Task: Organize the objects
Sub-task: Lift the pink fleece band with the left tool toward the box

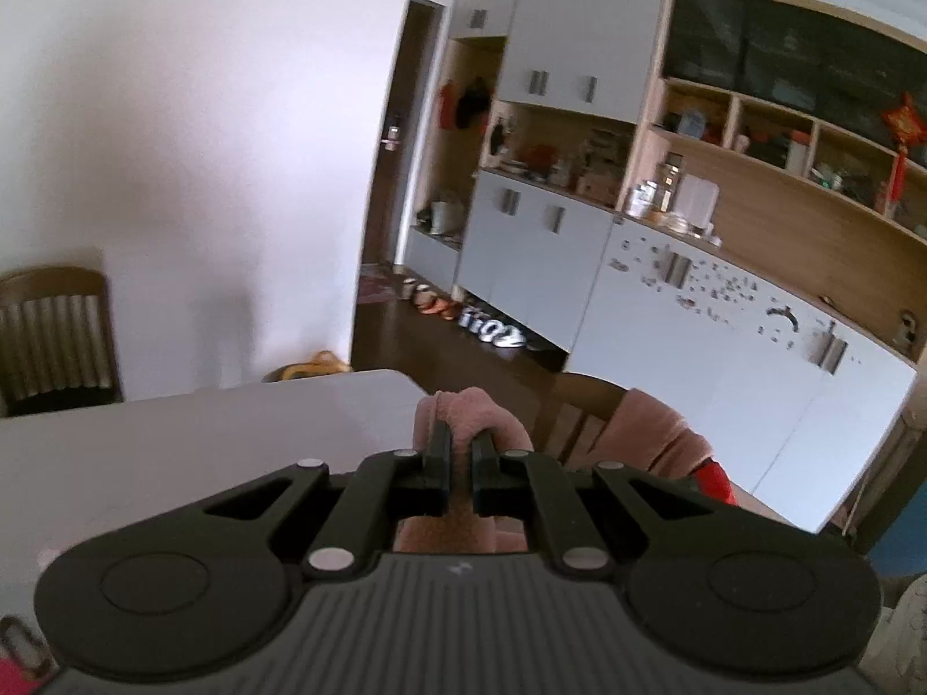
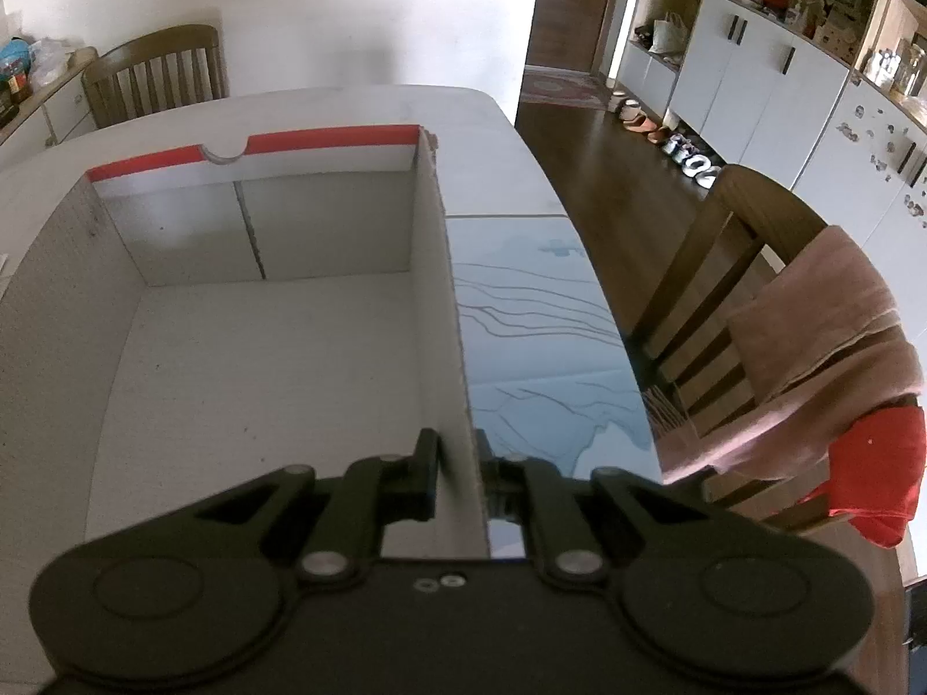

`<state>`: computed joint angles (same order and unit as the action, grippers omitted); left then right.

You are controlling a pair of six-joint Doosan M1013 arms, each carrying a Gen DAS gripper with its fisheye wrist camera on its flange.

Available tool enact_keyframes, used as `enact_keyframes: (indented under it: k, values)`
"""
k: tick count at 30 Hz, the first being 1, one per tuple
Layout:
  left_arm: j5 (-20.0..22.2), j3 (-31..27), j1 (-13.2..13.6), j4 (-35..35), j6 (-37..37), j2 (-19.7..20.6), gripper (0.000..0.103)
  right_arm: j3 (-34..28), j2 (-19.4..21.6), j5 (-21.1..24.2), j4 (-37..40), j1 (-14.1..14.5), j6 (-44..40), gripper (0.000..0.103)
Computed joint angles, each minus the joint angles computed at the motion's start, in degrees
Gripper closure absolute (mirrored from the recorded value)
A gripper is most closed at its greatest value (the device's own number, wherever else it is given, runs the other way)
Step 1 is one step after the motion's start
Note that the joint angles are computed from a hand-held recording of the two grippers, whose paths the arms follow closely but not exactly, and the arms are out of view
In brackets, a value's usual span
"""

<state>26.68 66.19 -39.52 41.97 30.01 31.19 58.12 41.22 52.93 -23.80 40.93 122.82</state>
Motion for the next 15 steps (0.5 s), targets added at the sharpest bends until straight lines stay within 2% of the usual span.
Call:
enact_keyframes:
  k: [8,15]
  values:
    - [2.1,-7.1,0.5,-12.0,12.3,6.2,0.098,-0.7,0.0,0.7,3.2,-0.6,-1.9,0.096]
    - [5.4,-9.9,0.8,-18.2,16.6,10.0,0.098,-0.2,-0.8,1.3,6.1,-1.1,-6.1,0.096]
